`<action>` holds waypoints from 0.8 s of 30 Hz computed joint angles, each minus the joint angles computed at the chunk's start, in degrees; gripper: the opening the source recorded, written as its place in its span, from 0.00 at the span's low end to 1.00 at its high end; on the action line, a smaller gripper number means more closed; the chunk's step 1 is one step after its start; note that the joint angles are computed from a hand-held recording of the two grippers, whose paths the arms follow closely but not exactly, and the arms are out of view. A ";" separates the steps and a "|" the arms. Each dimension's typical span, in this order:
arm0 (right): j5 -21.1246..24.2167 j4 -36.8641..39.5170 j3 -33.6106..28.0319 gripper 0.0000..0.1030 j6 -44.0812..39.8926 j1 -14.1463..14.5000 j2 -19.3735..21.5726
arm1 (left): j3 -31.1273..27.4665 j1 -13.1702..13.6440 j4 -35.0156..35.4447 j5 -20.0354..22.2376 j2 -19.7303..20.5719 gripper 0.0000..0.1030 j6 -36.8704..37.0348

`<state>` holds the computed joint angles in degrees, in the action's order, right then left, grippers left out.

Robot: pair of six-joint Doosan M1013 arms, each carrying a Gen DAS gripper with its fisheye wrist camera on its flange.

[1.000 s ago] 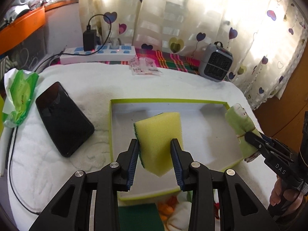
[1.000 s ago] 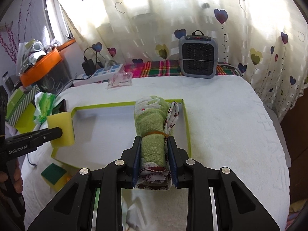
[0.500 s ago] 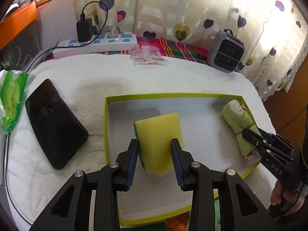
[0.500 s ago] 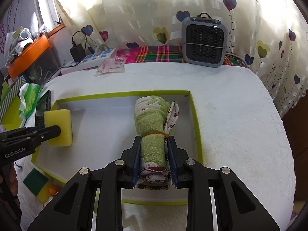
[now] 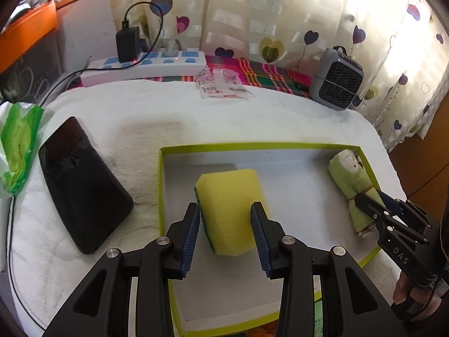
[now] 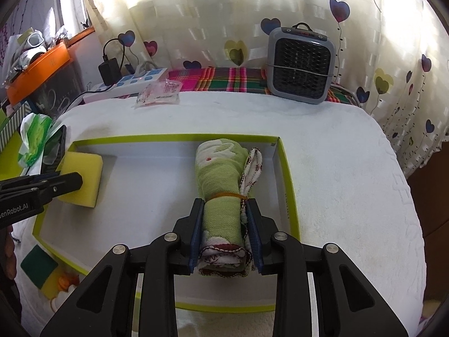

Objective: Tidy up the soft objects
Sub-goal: 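Place the yellow sponge in the box with the left tool while the right tool places the towel roll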

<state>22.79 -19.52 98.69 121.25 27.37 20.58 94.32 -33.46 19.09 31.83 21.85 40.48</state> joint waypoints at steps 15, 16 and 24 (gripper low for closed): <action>-3.05 -2.88 1.70 0.45 3.93 0.17 -1.41 | 1.39 -0.96 2.38 0.31 -1.26 0.47 -2.79; -3.42 -2.63 1.93 0.45 3.76 0.18 -1.65 | 1.74 -1.18 2.95 0.10 -1.57 0.48 -3.39; -5.64 -3.71 4.23 0.46 5.82 0.86 -3.70 | 4.13 -2.02 5.35 -1.05 -3.82 0.48 -6.67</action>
